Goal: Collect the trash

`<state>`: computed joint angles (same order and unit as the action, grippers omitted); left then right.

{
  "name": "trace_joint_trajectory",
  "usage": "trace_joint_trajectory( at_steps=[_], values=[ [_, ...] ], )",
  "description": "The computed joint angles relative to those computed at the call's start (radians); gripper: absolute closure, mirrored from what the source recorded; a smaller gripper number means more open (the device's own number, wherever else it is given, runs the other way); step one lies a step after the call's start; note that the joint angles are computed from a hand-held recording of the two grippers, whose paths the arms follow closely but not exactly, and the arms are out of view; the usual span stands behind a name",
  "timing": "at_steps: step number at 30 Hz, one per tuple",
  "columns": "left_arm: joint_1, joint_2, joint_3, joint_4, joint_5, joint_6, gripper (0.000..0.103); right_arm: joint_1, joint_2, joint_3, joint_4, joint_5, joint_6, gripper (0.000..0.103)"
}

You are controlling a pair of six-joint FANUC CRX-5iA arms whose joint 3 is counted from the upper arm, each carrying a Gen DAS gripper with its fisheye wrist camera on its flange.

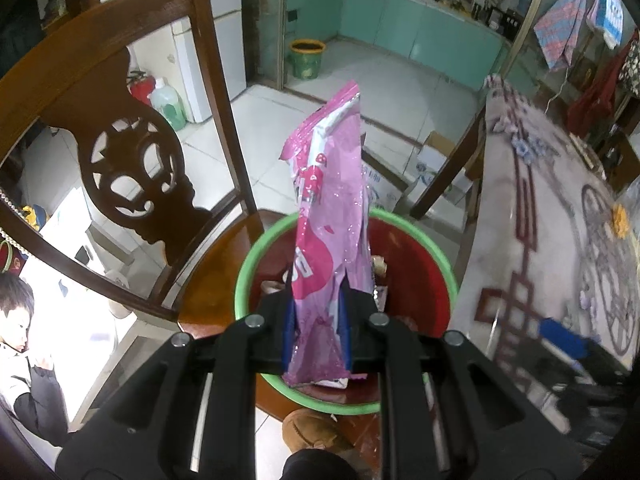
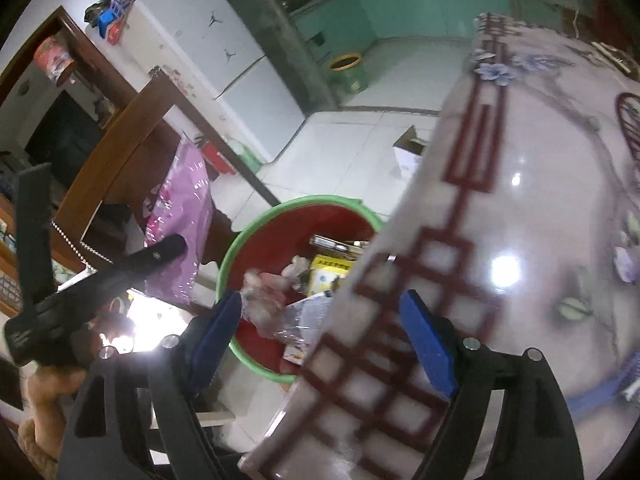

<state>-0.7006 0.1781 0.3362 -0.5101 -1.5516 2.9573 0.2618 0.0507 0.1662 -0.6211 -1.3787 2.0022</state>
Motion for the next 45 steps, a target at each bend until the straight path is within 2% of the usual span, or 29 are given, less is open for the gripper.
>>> trace_joint_trajectory(
  at_steps=[5,11,15,16,18,19,20,28,29,30,31,34,39,41,45],
  values=[
    [0.022,0.032,-0.003,0.058,0.014,-0.045,0.085,-0.052,-0.022,-0.001,-0.032,-0.017,0.019,0.023],
    [0.037,0.043,-0.017,0.107,0.038,-0.062,0.085,-0.059,-0.054,-0.021,-0.026,-0.012,0.052,0.023],
    [0.037,0.06,-0.003,0.11,0.015,-0.065,0.085,-0.073,-0.06,-0.022,-0.031,-0.02,0.054,0.023],
    [0.039,0.06,-0.003,0.11,0.013,-0.063,0.083,-0.077,-0.065,-0.026,-0.03,-0.016,0.061,0.023],
    [0.041,0.066,0.001,0.113,0.0,-0.054,0.065,-0.085,-0.075,-0.031,-0.025,-0.008,0.075,0.023],
    [0.043,0.068,0.003,0.115,-0.005,-0.049,0.046,-0.087,-0.079,-0.032,-0.024,-0.008,0.078,0.023],
    [0.044,0.07,0.004,0.115,-0.01,-0.037,0.041,-0.095,-0.081,-0.03,-0.025,-0.011,0.084,0.023],
    [0.015,0.113,0.087,0.085,-0.103,0.014,0.041,-0.206,-0.093,0.003,-0.069,-0.038,0.143,0.023],
    [-0.006,0.121,0.121,0.053,-0.118,0.031,0.041,-0.232,-0.097,0.01,-0.081,-0.042,0.167,0.021],
    [-0.032,0.133,0.164,0.01,-0.133,0.047,0.04,-0.249,-0.098,0.017,-0.088,-0.046,0.186,0.014],
    [-0.05,0.144,0.197,-0.021,-0.142,0.053,0.036,-0.269,-0.101,0.023,-0.093,-0.046,0.211,0.011],
    [-0.132,0.218,0.37,-0.166,-0.181,0.057,0.03,-0.331,-0.113,0.033,-0.099,-0.019,0.302,0.008],
    [-0.221,0.378,0.679,-0.358,-0.215,-0.039,0.02,-0.475,-0.085,0.085,-0.168,0.007,0.416,0.007],
    [-0.256,0.449,0.809,-0.439,-0.212,-0.08,0.014,-0.543,-0.065,0.117,-0.221,0.023,0.468,0.007],
    [-0.295,0.59,1.056,-0.533,-0.193,-0.184,0.011,-0.643,-0.027,0.177,-0.323,0.067,0.538,0.007]
  ],
)
